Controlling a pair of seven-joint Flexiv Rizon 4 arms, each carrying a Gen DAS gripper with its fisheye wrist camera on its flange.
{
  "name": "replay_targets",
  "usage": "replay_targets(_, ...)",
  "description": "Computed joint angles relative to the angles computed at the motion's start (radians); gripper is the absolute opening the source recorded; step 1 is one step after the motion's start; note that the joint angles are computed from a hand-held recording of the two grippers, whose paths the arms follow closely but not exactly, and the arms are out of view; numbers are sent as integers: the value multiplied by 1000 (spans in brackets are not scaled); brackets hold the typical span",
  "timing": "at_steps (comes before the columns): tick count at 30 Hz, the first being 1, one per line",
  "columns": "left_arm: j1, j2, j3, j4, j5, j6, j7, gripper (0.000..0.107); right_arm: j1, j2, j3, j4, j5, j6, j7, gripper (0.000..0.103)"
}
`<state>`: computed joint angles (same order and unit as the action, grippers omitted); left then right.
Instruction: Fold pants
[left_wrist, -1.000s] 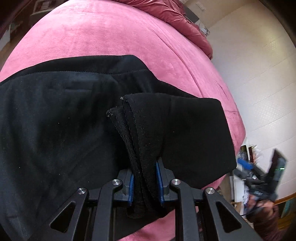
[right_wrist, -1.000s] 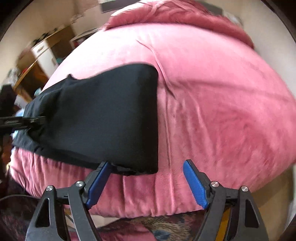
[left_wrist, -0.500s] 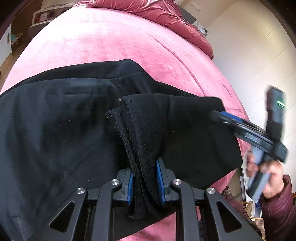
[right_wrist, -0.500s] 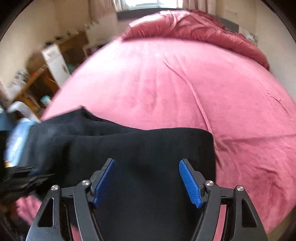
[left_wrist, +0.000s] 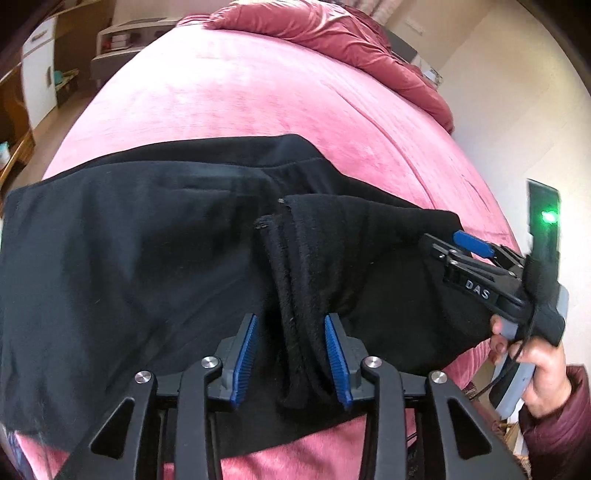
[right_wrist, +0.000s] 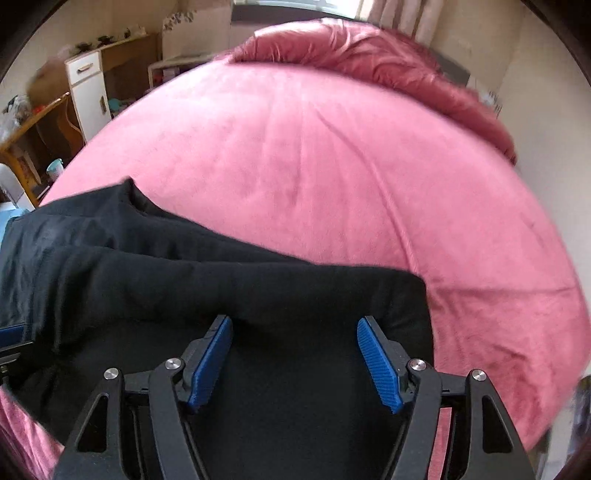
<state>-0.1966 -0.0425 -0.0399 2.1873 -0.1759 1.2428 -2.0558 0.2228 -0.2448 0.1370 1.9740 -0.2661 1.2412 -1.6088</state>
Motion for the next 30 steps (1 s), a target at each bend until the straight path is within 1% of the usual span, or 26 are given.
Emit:
replay_targets(3,1,38,9,25,20,-5,-54,41,27,53,-9,74,-66,76,42,71)
replay_targets(5,12,75,15,27,106,-34,-139,41,39,85,1,115,-95,108,51,71)
replay_targets(6,18,90,15,32,128,-43,-163,41,43,91,8,128,-102,124,49,71)
replay_targets(9,40,150,18,61,168,-65,-222,41,51,123,56,151,-46,129,8,71)
replay_targets(16,124,307,18,144,249,-174,-356,41,106,186,100,199,4,126,17,73)
replay_targets(18,143,351,23,170,250,-198,-375,41,118,186,104,201,19,133,8,74)
replay_targets(22,180,444,31,226,253,-258,-413,42,139,195,106,213,10,156,22,76)
replay_targets(24,189,476,37,248,239,-274,-416,44,146,194,110,204,24,148,11,77)
replay_targets(26,194,509,51,277,217,-284,-416,46,151,198,107,207,11,150,19,78)
replay_targets(30,199,537,62,321,165,-280,-414,46,157,198,105,203,2,146,21,78)
